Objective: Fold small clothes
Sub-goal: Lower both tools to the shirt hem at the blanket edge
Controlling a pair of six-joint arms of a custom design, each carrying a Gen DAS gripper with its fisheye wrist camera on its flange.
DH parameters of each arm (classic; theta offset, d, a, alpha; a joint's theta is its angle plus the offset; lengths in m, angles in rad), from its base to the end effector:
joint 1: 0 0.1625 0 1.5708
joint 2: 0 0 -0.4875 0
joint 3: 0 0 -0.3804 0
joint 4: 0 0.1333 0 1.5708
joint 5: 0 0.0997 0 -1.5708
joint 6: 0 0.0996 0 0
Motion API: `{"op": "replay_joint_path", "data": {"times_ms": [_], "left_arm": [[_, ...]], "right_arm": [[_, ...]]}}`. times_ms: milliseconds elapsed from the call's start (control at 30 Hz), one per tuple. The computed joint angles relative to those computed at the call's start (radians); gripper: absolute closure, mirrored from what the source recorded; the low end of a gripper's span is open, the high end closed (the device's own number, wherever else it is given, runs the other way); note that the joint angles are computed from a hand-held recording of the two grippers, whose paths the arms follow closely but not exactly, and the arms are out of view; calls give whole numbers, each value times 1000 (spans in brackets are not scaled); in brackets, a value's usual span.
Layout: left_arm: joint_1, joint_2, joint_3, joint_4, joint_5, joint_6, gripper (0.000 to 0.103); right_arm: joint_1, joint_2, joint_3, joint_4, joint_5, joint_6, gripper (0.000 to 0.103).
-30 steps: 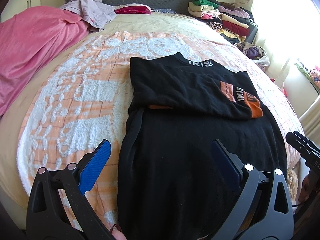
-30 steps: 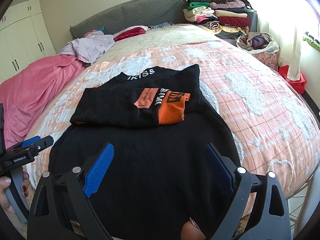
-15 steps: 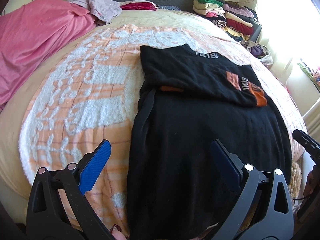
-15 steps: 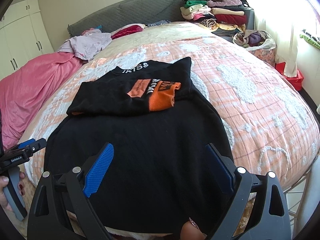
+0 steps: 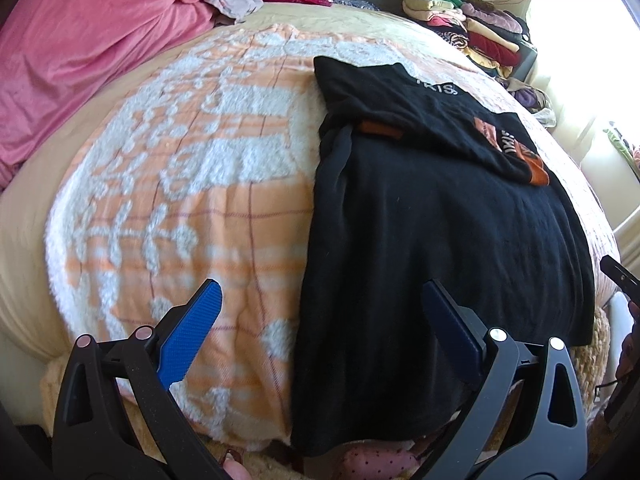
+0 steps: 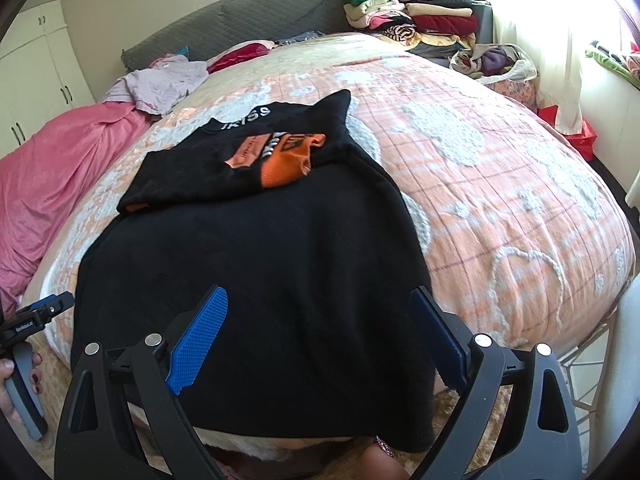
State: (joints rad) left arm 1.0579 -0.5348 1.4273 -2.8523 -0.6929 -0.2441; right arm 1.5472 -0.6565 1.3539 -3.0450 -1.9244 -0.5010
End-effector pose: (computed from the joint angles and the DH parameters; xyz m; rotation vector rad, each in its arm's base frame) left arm -0.1971 -0.7779 0.0937 0.0987 2.3390 -0.8311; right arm 0.0796 -0.8165 0.2190 0.4095 -2.4482 0.8637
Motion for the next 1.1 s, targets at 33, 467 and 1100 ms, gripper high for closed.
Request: {"op": "replay_joint_path", "data": {"times_ms": [33, 467, 1100], "left_arm": [[1, -3, 7, -2, -4, -3, 10], [5, -44, 123, -66, -64, -57, 32], [16, -62, 173, -41, -145, -108, 46]], "right_arm": [[-2, -1, 4, -3, -1, 0, 12], [-40, -41, 67, 11, -2, 29, 12], [-91, -74, 119, 89, 23, 88, 27]]}}
